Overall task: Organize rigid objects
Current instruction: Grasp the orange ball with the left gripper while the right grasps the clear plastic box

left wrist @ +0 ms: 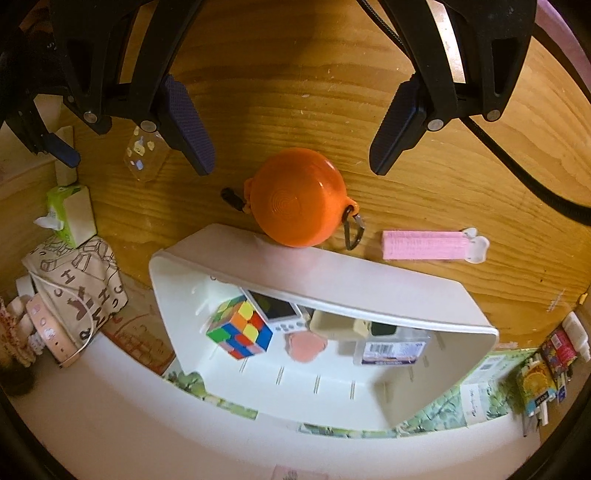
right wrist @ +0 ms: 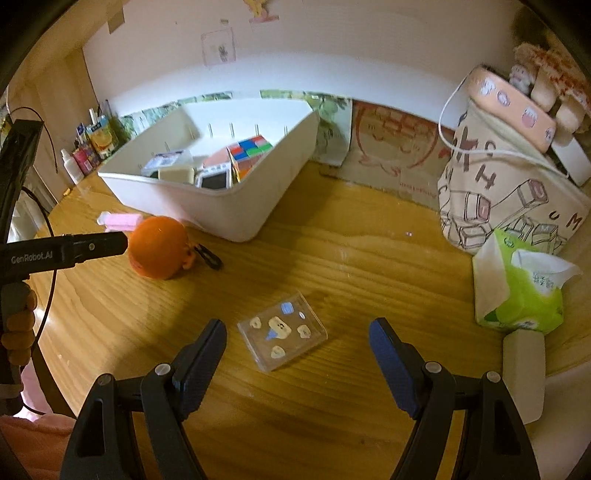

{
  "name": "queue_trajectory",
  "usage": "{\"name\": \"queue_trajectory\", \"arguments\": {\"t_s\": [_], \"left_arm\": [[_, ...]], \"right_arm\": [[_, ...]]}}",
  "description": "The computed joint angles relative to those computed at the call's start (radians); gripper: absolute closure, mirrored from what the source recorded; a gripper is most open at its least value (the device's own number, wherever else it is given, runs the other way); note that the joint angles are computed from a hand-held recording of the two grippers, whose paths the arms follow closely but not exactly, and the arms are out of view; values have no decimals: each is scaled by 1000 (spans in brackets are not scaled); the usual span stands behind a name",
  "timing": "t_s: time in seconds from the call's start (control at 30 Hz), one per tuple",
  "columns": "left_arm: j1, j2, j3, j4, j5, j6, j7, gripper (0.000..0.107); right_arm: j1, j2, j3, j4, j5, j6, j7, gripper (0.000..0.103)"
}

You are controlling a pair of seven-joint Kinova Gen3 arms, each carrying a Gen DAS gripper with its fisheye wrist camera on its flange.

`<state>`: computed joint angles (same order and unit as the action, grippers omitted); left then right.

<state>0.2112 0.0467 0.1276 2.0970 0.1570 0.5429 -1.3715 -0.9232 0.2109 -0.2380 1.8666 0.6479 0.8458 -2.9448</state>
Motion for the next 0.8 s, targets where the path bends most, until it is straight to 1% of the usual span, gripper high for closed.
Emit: {"name": "queue_trajectory", "arguments": {"t_s": [0.27, 0.4, 0.57, 0.8], "left_arm": [[26, 102, -3, -58, -65, 12, 59, 20], [29, 145, -5, -88, -74, 17, 68, 20], [46, 189, -13, -128, -106, 34, 92, 20], [66, 234, -19, -166, -138, 57, 112, 20]], "right_arm": [[61, 41, 17, -11, -98, -75, 132, 23], [82, 69, 28, -31, -162, -96, 207, 23], [86, 99, 45, -58, -221, -99, 277, 23], [89, 138, 65, -95, -276, -87, 351, 23]]}}
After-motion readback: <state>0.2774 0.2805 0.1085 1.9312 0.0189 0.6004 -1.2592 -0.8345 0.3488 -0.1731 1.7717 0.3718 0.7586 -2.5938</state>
